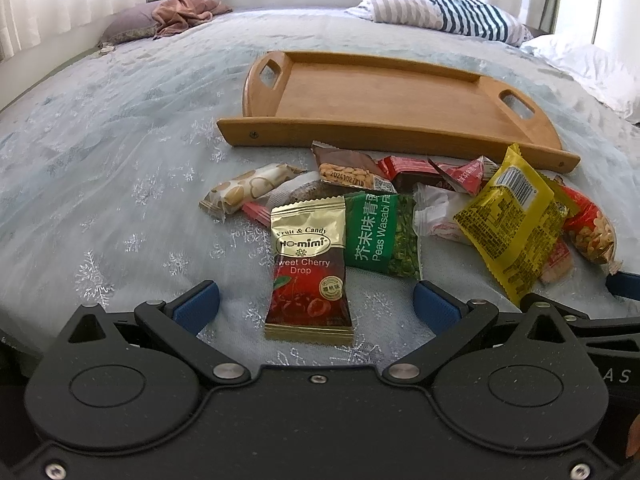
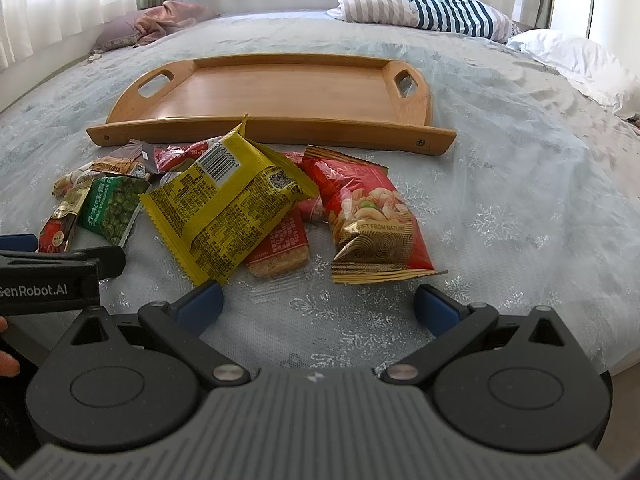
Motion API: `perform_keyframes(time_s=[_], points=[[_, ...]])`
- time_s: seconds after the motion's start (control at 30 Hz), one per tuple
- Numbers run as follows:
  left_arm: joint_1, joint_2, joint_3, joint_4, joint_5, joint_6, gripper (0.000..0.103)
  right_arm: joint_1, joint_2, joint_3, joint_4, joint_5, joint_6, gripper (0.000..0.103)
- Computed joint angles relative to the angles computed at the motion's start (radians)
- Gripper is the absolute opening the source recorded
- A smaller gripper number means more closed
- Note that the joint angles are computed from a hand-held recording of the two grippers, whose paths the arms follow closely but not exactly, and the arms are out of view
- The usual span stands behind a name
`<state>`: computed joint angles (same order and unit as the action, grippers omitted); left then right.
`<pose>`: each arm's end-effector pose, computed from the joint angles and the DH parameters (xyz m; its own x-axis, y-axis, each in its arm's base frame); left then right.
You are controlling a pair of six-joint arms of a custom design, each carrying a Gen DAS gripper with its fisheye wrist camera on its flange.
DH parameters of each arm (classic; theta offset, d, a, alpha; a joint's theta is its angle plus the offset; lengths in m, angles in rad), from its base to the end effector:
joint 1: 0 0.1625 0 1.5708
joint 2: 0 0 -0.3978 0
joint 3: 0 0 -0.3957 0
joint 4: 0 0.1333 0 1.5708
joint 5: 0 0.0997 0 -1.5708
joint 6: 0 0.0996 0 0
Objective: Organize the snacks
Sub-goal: 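Grasp the red cherry drop packet with left gripper while right grasps red nut packet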
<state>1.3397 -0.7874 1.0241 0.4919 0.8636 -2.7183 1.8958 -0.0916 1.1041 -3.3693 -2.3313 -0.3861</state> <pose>0.0426 -0.6834 0.2268 -0.7133 -0.0052 -0.7009 0.4886 0.7132 -0.5026 0.2935 -0.6685 -0.1172 -0.6953 -0.0384 0.7177 -0.5262 0.7073 -0.4720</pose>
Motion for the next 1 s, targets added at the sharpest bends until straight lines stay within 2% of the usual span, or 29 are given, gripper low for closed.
perform_keyframes(time_s=[0.17,0.3,0.37,0.4,0.47,0.53,0.63,0.77,0.87,1.0], points=[[0.002,-0.009,0.026,-0.043,0.006,0.042,0.103,0.005,0.032,-0.023,-0.067,-0.013,-0.058,0.103],[0.002,-0.027,0.045,-0.052,0.027,0.053,0.101,-0.007,-0.007,0.04,-0.109,0.045,-0.02,0.103],[0.005,-0.042,0.056,-0.054,0.055,0.063,0.09,-0.011,-0.023,0.07,-0.157,0.068,-0.005,0.099],[0.004,-0.051,0.064,-0.058,0.064,0.065,0.088,-0.013,-0.031,0.087,-0.184,0.082,-0.001,0.098],[0.005,-0.071,0.083,-0.073,0.087,0.076,0.073,-0.017,-0.045,0.115,-0.236,0.105,0.002,0.095],[0.003,-0.094,0.111,-0.095,0.11,0.087,0.065,-0.017,-0.051,0.131,-0.288,0.115,-0.014,0.091],[0.001,-0.117,0.137,-0.115,0.147,0.093,0.062,-0.017,-0.047,0.13,-0.374,0.132,-0.071,0.085],[-0.009,-0.134,0.167,-0.17,0.131,0.107,0.059,-0.018,-0.026,0.088,-0.424,0.12,-0.141,0.077],[-0.004,-0.128,0.154,-0.157,0.132,0.081,0.057,-0.023,-0.022,0.071,-0.411,0.11,-0.134,0.065],[0.004,-0.117,0.136,-0.138,0.123,0.048,0.057,-0.041,-0.036,0.086,-0.391,0.154,-0.097,0.063]])
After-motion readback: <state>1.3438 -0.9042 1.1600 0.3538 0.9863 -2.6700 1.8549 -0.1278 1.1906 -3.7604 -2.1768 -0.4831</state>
